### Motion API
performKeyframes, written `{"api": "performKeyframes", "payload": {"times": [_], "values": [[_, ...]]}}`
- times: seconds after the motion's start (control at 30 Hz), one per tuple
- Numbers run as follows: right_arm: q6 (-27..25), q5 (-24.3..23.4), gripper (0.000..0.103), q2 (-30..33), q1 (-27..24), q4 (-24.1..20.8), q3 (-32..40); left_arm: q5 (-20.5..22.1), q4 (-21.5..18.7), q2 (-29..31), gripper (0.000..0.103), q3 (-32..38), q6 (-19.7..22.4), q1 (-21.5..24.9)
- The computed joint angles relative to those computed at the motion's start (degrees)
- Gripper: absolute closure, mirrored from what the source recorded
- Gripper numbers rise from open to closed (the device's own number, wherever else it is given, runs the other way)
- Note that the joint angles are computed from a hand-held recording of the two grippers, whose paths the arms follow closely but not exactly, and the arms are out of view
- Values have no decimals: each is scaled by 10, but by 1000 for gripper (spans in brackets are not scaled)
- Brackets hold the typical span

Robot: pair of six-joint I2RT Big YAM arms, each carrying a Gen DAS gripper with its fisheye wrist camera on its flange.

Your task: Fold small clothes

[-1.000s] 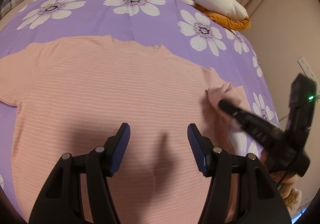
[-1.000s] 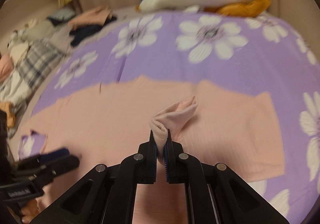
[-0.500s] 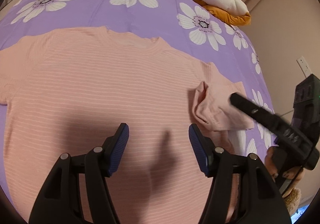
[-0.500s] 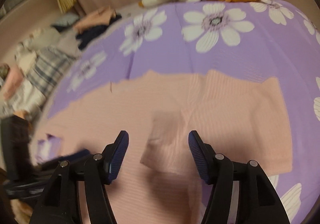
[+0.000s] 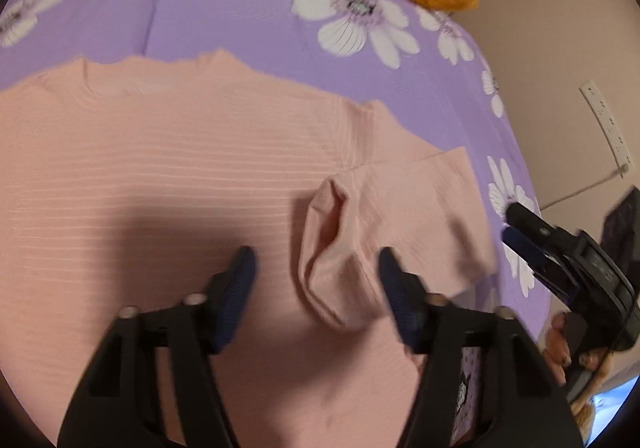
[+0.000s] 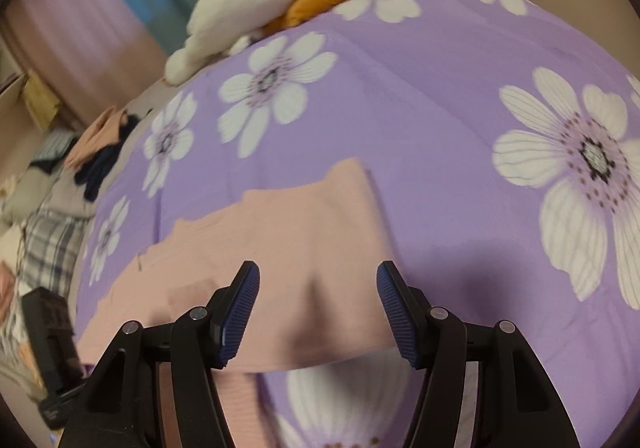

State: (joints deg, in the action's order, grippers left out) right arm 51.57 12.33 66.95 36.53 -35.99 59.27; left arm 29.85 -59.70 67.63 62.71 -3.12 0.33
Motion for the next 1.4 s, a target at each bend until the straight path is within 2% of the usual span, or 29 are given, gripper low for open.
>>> {"api": "performKeyframes", "payload": {"times": [0.07, 0.1, 0.13, 0.2, 0.37, 0.73, 0.9, 1.03, 1.13, 1.4], "values": [[11, -1, 41, -8, -5, 1, -9, 5, 15, 5, 61, -4, -9, -7], [14, -5, 41, -11, -9, 3, -13, 8, 25, 4, 71, -8, -12, -9], [17, -10, 41, -11, -13, 5, -14, 15, 29, 4, 86, -10, -14, -11], [24, -13, 41, -13, -17, 6, -17, 30, 18, 14, 98, -6, -20, -14], [34, -16, 41, -11, -22, -1, -17, 20, 29, -4, 98, -3, -41, -19], [30, -20, 41, -13, -24, 2, -17, 33, 19, -40, 98, 57, -25, 2], [28, -23, 41, -14, -24, 7, -17, 22, 20, -50, 98, 74, -28, 23], [26, -21, 41, -11, -18, 2, -11, -22, 23, -57, 99, 86, -34, 40], [21, -24, 41, -7, -16, 6, -8, -12, 24, -57, 99, 93, -36, 56], [11, -43, 41, 10, -13, 12, 2, -23, 32, -60, 98, 106, -33, 92]]}}
